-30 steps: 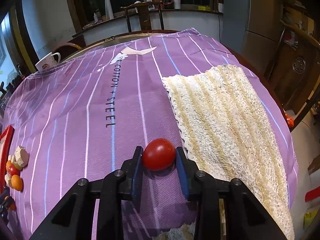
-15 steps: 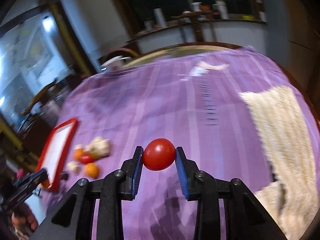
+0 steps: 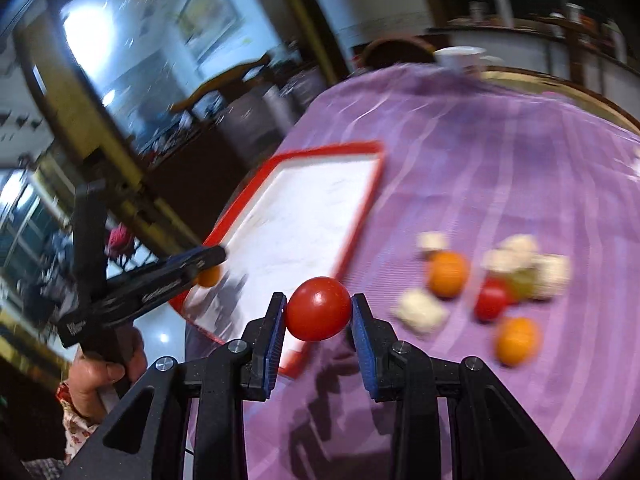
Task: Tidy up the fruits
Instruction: 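Carry the mandarin into the red tray and open the left tool while the right drops the tomato there, then grasp the cream loofah block with the left tool while the right grasps a loofah cylinder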
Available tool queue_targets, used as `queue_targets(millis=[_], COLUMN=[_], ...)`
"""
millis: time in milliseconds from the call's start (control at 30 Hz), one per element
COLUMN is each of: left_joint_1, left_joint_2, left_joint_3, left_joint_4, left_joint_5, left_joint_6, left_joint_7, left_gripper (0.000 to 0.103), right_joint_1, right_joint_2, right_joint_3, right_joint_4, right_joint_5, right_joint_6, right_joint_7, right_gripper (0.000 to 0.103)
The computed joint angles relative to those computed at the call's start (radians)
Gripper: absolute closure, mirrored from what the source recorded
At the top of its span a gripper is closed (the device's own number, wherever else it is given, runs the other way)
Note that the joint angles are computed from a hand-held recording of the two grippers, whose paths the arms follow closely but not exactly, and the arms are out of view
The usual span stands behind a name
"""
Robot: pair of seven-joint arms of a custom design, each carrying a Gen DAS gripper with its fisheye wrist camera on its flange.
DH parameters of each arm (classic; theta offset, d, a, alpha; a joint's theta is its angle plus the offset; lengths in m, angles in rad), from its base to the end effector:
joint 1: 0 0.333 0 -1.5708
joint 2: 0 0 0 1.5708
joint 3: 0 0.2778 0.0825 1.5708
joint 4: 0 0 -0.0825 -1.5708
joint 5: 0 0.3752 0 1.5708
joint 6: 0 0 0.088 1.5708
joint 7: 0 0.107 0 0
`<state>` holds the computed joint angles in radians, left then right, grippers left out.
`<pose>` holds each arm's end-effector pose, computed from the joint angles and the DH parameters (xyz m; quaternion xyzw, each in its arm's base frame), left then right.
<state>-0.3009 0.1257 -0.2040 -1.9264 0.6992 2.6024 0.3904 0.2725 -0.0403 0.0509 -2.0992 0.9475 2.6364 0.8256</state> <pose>0.5345 -0.3061 0.4501 -0.7178 0.6007 -0.2724 0.2229 0.5455 0.1615 0.4599 -0.7472 0.5216 -0.0367 0.4102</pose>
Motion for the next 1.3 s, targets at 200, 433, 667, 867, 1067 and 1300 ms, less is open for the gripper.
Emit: queue_targets(millis=[200,433,667,867,1067,1300], left_joint_1=[0.012,0.018,0.019,0.021,0.009,-0.059], left_joint_2=[0.008,-0.022,-0.075,-0.132,-0.143,-0.021], left_joint_3=[0.007,0.014,0.000,-0.029,-0.061,-0.079], left_joint_4=[-0.013,-0.049,-0.081,-0.115,-0.104,0.040], left_joint_5=[-0.017,0.030,0.113,0.169,0.202,0.181], left_joint_6=[-0.009,0.015,0.011,-0.020,-0.014,-0.005], left_joint_7=[0.003,-0.067,-0.169,-0.257,-0.284,-0.172], left_gripper=[0.076,0.044,0.032,0.030,0.030,0.029], right_joint_1=[0.039,0.055,0.021,-0.006,-0.005,-0.166], right_joint_2=[0.155,0.208,0.172,0.051,-0.098,-0.153], right_joint_3=[0.052,0.059,0.083,0.052,-0.012,0.005], right_joint_4=[0.115,0.152,0.135,0.046,-0.103,-0.229], right_joint_5=[-0.177,-0.359,-0.282,-0.057,0.026,-0.358], right_joint_6=[0.054,0.088,0.091,0.115,0.289,0.403], right_joint_7=[0.128,0.245,0.204,0.067,-0.011,0.319], right_gripper=[0.067,0.065,0.061,0.058,0.055,0.027])
